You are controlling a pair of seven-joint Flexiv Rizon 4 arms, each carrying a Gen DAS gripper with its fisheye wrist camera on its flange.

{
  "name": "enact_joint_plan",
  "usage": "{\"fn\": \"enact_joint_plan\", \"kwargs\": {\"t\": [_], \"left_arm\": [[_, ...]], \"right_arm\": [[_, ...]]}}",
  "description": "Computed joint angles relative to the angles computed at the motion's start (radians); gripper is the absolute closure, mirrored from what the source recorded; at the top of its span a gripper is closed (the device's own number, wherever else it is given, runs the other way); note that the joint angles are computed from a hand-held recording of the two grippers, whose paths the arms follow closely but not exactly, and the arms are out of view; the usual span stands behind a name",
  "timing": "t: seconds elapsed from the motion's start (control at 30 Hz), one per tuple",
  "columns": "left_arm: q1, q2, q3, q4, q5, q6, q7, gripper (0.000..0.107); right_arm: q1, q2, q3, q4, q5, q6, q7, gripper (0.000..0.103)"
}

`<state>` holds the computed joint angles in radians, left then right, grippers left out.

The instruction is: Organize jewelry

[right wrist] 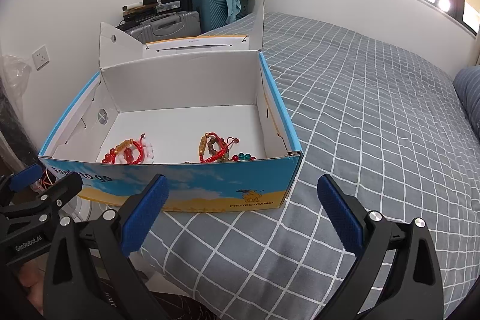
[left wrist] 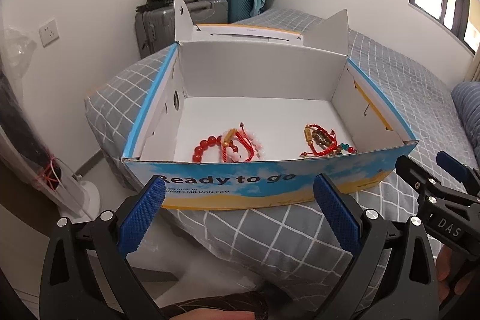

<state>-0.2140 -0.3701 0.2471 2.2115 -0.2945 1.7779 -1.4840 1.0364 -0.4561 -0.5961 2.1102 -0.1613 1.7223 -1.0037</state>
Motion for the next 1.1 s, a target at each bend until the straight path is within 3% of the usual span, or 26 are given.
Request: {"fn": "enact_joint_plan", "kwargs": {"t": [0.2,0.37,0.63,0.73,1.1], "left_arm": [[-0.013,-0.004,0.011,-0.002,-0.003,0.003,0.001,0.01],[-0.064,-0.015,0.062,-0.012,-0.013,-0.007,-0.001,0.01],[-0.077,-0.02,0.074,-0.015,-0.024,-0.009,-0.001,0.009],[-0.023,-0.006,0.022,-0.009,-0.013,-0.023,-0.005,0.01],[-0.058,-0.013,0.065,-0.023,0.015,-0.04,-0.032,0.009]], "right_arm": [[0.001,0.0,0.0,-0.002,-0.002,-0.004,-0.001,0.008],[0.006,0.001,-0.006,0.002,-0.005,-0.005,0.003,0.008],[0.004,0.001,-0.004,0.002,-0.009,-0.004,0.004,0.008],[0.004,0.0,-0.003,0.002,-0.009,-0.002,0.002,0.008],[0.01,-0.004,-0.008,0.002,-0.002,-0.002,0.001,0.008]]}}
